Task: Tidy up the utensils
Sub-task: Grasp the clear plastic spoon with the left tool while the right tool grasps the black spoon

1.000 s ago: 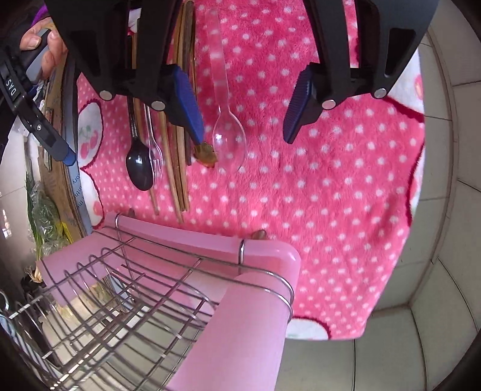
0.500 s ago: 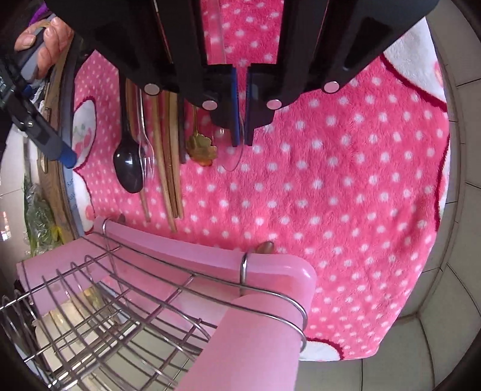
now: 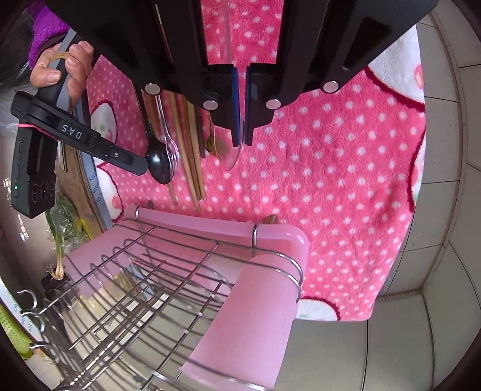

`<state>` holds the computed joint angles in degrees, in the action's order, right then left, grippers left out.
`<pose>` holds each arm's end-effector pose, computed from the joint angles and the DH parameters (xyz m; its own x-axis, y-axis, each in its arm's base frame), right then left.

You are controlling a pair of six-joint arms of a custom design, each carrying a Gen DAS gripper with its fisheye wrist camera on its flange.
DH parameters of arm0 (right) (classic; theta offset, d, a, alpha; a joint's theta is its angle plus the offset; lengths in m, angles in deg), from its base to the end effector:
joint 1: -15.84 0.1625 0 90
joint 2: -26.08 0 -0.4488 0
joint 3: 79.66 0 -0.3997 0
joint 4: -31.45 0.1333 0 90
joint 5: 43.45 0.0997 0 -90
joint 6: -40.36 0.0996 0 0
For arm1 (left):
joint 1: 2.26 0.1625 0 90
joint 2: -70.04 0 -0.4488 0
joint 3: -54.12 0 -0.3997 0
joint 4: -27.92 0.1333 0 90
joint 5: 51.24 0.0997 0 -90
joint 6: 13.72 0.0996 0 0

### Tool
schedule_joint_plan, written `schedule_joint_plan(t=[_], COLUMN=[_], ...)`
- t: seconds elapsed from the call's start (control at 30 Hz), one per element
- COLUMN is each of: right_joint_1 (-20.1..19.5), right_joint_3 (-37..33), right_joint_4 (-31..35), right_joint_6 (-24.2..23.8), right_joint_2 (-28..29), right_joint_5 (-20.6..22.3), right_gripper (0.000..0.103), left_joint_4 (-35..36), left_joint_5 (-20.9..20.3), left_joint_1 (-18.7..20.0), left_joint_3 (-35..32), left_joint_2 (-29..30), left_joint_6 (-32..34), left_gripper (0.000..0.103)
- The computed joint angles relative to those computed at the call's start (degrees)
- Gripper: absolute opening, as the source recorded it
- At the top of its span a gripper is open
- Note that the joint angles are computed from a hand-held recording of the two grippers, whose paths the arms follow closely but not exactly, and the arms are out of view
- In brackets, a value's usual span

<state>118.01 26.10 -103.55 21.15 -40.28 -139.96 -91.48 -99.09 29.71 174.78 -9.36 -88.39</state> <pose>0.2453 -0.5586 0.2312 -0.8503 -0.5077 0.1387 -0.5185 0.8533 -0.0550 -0.2889 -0.4162 0.2473 -0.8735 -0.3142 -0.3718 -0.0463 0.8140 -0.5790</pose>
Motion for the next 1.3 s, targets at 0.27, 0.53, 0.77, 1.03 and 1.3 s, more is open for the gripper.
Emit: schedule_joint_plan(t=[0.27,0.53,0.77,1.03,1.3], right_joint_1=[-1.1,0.3,1.7,-0.5,-3.8], right_joint_3=[2.0,0.0,0.1,0.8,-2.5], right_joint_4=[-2.2,-1.0,-2.9,-4.5,-0.1], right_joint_6=[-0.8,-1.1,-3.0,-2.9,1.4], right_joint_2=[-4.3,-0.7,2.9,1.1,0.0], right_joint_5=[2.5,-3.6,-10.1,-7.0,-2.8], right_gripper=[0.001,0.051,0.044,0.03,0.03], left_joint_4=[3.2,1.8,0.6,-0.6,-1.7], left_joint_5=[3.1,2.7,2.5,2.3,2.5], left_joint_1=[-3.6,-3.4,-2.5,-1.9,-1.8], left_joint_3=[0.6,0.7,1.5,2.1,1.8], left_joint_2=[-2.7,-1.7,-2.3,-2.8,-2.3], left_joint_6=[-1.3,-1.0,-0.9,-0.4,0.4], left_gripper=[0.002,0.002,0.002,0.002,0.002])
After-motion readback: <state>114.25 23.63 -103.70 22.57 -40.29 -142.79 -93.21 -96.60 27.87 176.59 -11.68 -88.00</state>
